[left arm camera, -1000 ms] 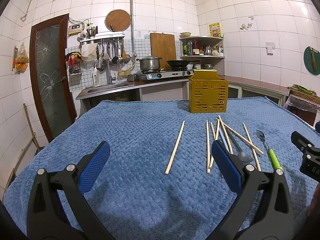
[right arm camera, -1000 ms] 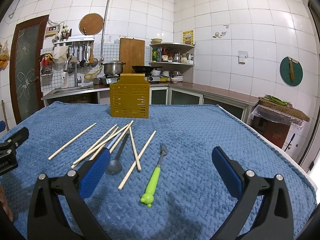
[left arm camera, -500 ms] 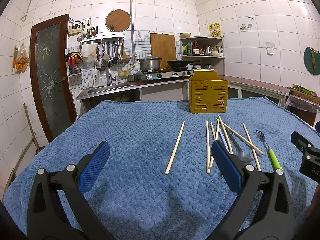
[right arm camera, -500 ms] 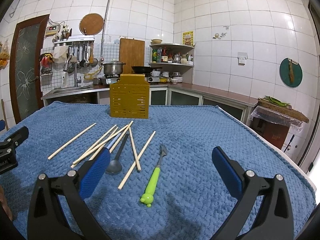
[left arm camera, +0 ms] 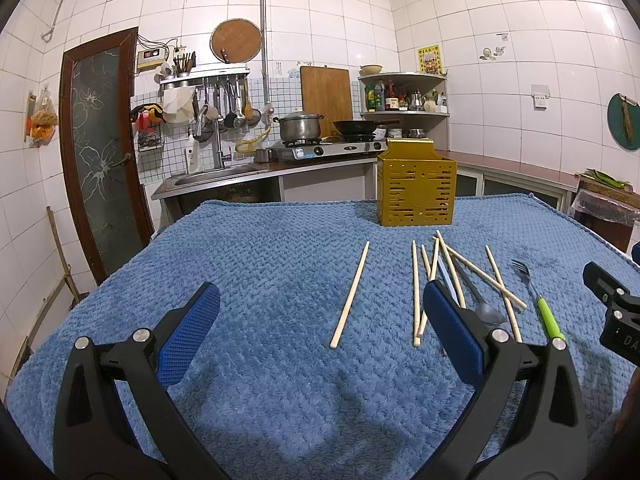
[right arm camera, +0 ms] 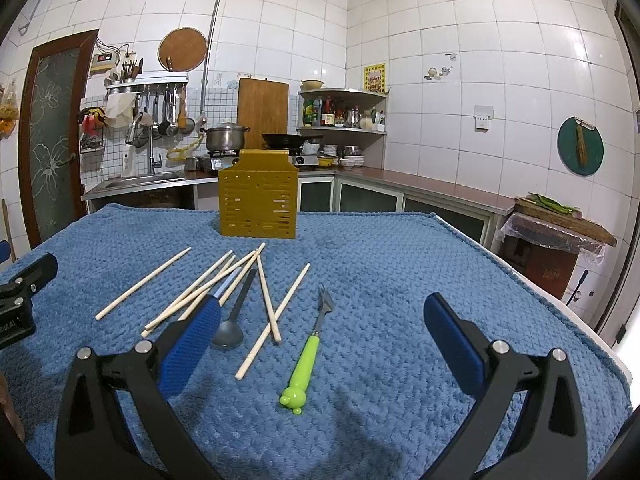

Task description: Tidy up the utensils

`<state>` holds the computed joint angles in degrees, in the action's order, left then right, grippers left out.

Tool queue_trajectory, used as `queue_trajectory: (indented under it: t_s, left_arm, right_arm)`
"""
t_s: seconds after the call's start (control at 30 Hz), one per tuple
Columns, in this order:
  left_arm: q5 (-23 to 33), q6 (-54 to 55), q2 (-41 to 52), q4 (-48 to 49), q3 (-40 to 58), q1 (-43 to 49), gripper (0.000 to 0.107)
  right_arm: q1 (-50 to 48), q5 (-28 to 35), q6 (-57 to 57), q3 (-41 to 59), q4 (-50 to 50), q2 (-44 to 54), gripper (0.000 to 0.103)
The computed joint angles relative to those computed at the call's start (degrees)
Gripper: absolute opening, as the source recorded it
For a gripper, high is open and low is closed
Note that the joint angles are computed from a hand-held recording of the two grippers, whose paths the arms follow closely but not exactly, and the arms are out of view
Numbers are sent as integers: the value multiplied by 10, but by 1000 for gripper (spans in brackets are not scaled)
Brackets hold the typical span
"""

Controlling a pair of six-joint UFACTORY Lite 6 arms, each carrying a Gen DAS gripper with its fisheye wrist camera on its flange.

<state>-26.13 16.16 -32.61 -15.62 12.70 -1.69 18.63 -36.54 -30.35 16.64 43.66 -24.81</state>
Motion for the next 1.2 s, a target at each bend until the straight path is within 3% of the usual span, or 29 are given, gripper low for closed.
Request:
queue_trajectory:
  t_s: [1.2]
  left_arm:
    - [-1, 3, 0, -4, 0, -2, 98]
  right_arm:
    - [8, -12, -1, 1, 5, 10, 99]
